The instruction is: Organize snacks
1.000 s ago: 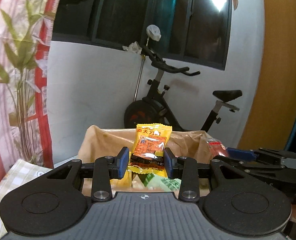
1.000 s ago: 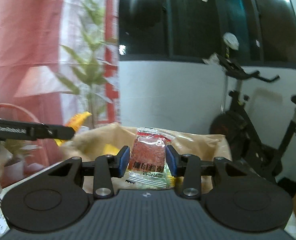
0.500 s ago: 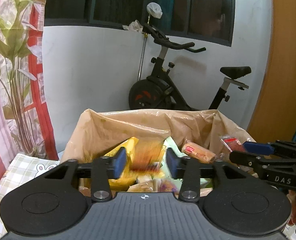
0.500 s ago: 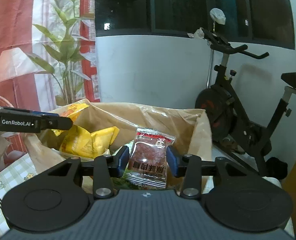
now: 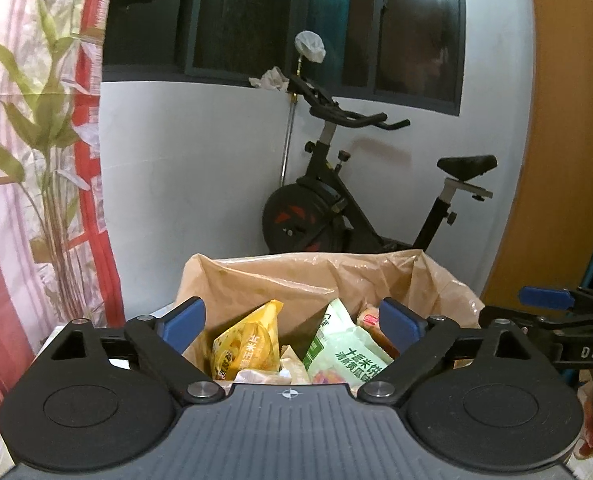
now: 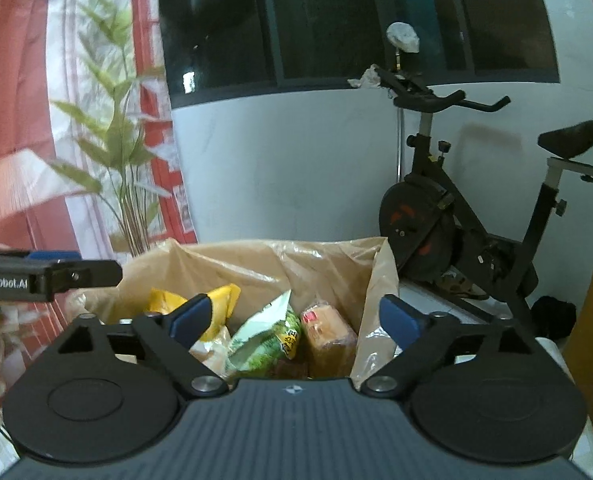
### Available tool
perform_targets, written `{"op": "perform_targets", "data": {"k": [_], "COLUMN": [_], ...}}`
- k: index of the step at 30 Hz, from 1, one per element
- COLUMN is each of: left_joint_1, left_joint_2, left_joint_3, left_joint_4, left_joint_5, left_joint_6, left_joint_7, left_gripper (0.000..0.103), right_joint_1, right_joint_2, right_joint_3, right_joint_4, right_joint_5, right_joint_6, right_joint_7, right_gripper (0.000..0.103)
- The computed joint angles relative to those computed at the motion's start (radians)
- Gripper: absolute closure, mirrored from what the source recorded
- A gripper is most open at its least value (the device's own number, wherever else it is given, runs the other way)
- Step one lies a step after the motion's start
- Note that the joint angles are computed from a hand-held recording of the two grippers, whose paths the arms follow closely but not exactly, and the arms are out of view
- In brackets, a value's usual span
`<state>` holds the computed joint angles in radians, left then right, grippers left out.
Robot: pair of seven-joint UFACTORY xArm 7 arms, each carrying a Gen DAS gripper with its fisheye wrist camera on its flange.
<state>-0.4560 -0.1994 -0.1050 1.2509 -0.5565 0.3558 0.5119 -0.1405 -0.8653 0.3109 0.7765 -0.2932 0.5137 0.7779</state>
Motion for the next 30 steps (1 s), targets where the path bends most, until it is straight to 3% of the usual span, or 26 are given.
{"op": "perform_targets", "data": {"k": [5,9,17,22,30], "left_joint_1": [0.024,0.031,0.04,0.018,0.057], "left_joint_2": [-0.063,-0.126,-0.226,-0.267,-0.317], "left_joint_3": [-0.005,-0.011,-0.015,0.012,-0.013], "left_joint_4": [-0.03,-0.08,-0.148,-0.174,-0.215], "left_joint_5": [0.047,0.108,0.23,0.238,0.317], "left_joint_6": [0.04,0.022,0.011,0.028,0.008], "left_joint_7": [-0.085,-0.132,-0.223,-0.252,-0.328], "left_gripper": [0.007,0.006,0.005,0.005,0.005], "right_joint_1": [-0.01,-0.024,0.016,0.025,0.033], "right_joint_2": [-0.032,-0.058,-0.076,-0.084,-0.09], "right_joint_3": [0.037,0.074,0.092,0.107,0.118], "right_joint_4": [0.047,0.085,0.142,0.17,0.193], "right_joint_5": [-0.009,-0.024,0.001,0.001,-0.003], "right_joint_6": [0.071,0.13,0.215,0.255,0.308], "right_joint_7": [0.022,0.052,0.082,0.093,0.102], "right_gripper": [0.001,0.0,0.0,0.0,0.0]}}
